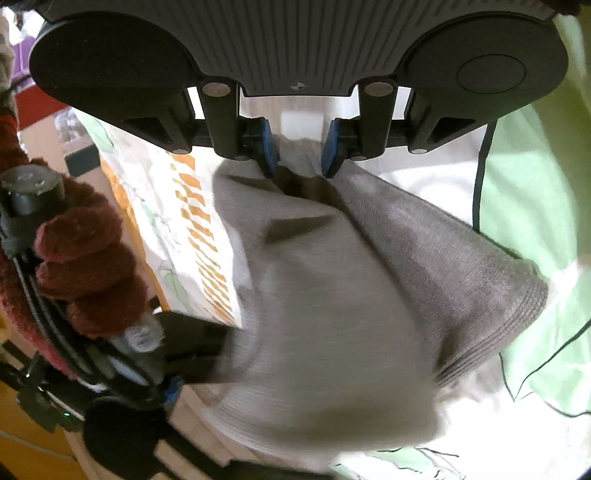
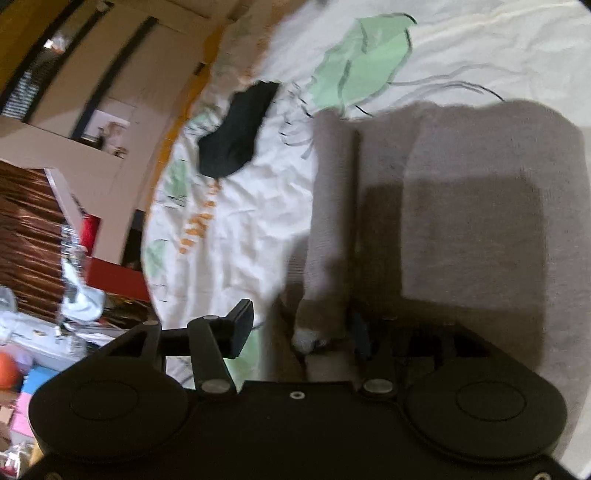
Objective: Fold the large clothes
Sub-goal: 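Lift and fold the sweater over onto itself with both grippers, then open both grippers and press the folded sweater flat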
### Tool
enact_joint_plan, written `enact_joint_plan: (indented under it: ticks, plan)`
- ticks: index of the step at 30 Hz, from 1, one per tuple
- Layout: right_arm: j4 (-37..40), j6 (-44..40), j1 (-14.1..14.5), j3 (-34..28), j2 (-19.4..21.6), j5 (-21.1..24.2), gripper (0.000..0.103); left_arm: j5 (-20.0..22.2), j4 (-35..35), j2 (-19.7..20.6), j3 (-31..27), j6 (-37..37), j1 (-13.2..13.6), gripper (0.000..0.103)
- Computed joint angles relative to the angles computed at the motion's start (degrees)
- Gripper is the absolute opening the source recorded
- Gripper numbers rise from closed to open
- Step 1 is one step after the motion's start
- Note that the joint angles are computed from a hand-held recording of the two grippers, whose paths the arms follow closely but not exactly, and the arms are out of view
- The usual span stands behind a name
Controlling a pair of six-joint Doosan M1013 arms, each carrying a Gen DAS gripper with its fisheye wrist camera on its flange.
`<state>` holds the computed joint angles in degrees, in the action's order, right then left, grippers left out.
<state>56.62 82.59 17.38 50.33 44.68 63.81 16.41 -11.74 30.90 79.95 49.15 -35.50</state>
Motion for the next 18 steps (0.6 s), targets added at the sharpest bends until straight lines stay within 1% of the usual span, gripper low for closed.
enact_joint_plan:
  ticks: [4, 6, 8, 9, 11, 12, 13, 14, 15, 17, 18]
  plan:
    - [5.8, -6.8, -1.5, 4.0, -2.8, -1.9, 0.063, 1.5, -5.9, -0.7, -0.3, 9.6, -0.2, 0.027]
    - [7.1, -9.3, -2.3, 6.4, -4.5, -3.6, 0.063, 2.0, -9.6, -0.8, -0.2, 16.4, 0.1, 0.027]
    - [6.5, -11.5, -2.9, 8.8, -6.2, -6.3, 0.063, 2.1, -12.0, -1.4, 0.3, 22.0, 0.1, 0.027]
    - [5.7, -12.7, -3.2, 10.2, -7.2, -7.7, 0.063, 2.2, -11.8, -1.5, 0.0, 23.3, 0.2, 0.027]
    - [2.2, -14.8, -3.2, 12.8, -9.2, -11.1, 0.062, 1.8, -8.7, -2.0, -0.5, 23.4, 0.2, 0.027]
    - [-0.1, -15.7, -3.1, 14.0, -10.2, -12.8, 0.057, 1.2, -6.0, -2.2, -0.8, 22.1, 0.3, 0.028]
    - [-2.3, -16.6, -2.9, 15.2, -11.2, -14.4, 0.049, 0.3, -2.8, -2.4, -0.9, 20.0, 0.4, 0.029]
    - [-4.8, -17.5, -2.7, 16.6, -12.2, -16.2, 0.045, -0.5, 1.1, -2.4, -1.2, 16.9, 0.4, 0.035]
    - [-7.1, -18.3, -2.4, 18.0, -13.1, -18.1, 0.041, -1.0, 6.5, -2.4, -1.4, 12.4, 0.7, 0.039]
    - [-9.4, -20.0, -1.9, 20.7, -14.8, -21.1, 0.039, 0.0, 18.4, -1.8, -2.5, 1.5, 0.9, 0.041]
    - [-9.9, -20.8, -1.6, 21.8, -15.3, -22.1, 0.038, 0.9, 22.5, -1.3, -3.2, -2.5, 1.1, 0.041]
